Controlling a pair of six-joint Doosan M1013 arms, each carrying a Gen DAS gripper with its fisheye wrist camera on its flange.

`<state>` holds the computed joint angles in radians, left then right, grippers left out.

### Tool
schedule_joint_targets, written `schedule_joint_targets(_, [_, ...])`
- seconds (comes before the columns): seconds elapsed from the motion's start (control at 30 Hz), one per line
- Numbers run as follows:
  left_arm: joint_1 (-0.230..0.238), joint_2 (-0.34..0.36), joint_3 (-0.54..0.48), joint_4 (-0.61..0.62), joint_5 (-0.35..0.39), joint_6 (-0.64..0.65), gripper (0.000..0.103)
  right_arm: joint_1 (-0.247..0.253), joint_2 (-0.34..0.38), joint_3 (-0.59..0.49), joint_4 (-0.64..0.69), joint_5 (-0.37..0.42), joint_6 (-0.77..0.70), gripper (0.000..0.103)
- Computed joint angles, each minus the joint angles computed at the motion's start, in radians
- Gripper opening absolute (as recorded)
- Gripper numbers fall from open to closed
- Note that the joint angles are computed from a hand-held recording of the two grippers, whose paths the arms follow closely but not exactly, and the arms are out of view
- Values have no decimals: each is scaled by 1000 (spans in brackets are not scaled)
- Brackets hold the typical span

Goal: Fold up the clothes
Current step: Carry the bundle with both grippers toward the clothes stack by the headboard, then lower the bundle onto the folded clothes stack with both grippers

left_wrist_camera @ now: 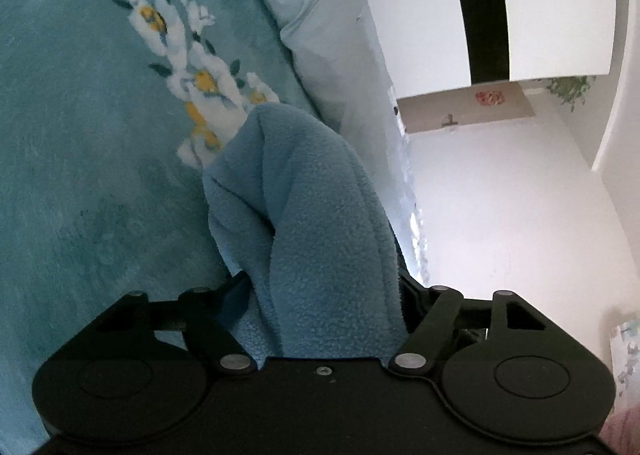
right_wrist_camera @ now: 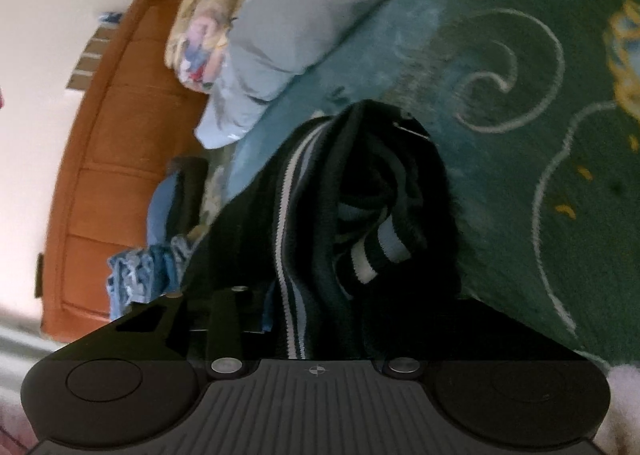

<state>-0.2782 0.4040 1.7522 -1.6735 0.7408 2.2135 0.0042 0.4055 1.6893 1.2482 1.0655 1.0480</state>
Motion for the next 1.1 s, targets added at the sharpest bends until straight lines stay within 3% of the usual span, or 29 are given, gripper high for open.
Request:
schedule_joint_targets(0.33, [-14, -89, 52, -185, -82, 130, 70, 3, 4, -102, 4, 84, -19, 35])
schedule_joint_targets(0.6, [-11, -242, 87, -276, -263, 191, 70, 63, 35, -301, -12, 209, 0, 35])
schedule_joint_targets(0.77, [-8, -371, 121, -358, -427, 264, 70, 131, 94, -497, -2, 323, 15, 35])
schedule_joint_targets(0.9, [8, -464, 148, -498, -554, 417, 70, 200, 166, -677, 6, 402, 40, 35])
schedule_joint_targets(1.03, [55, -534, 174, -721, -628, 659, 70, 278, 265, -878, 21, 462, 95, 35])
schedule_joint_targets(1.1, [97, -559, 185, -718, -644, 658, 70, 318, 324, -992, 22, 487, 135, 35])
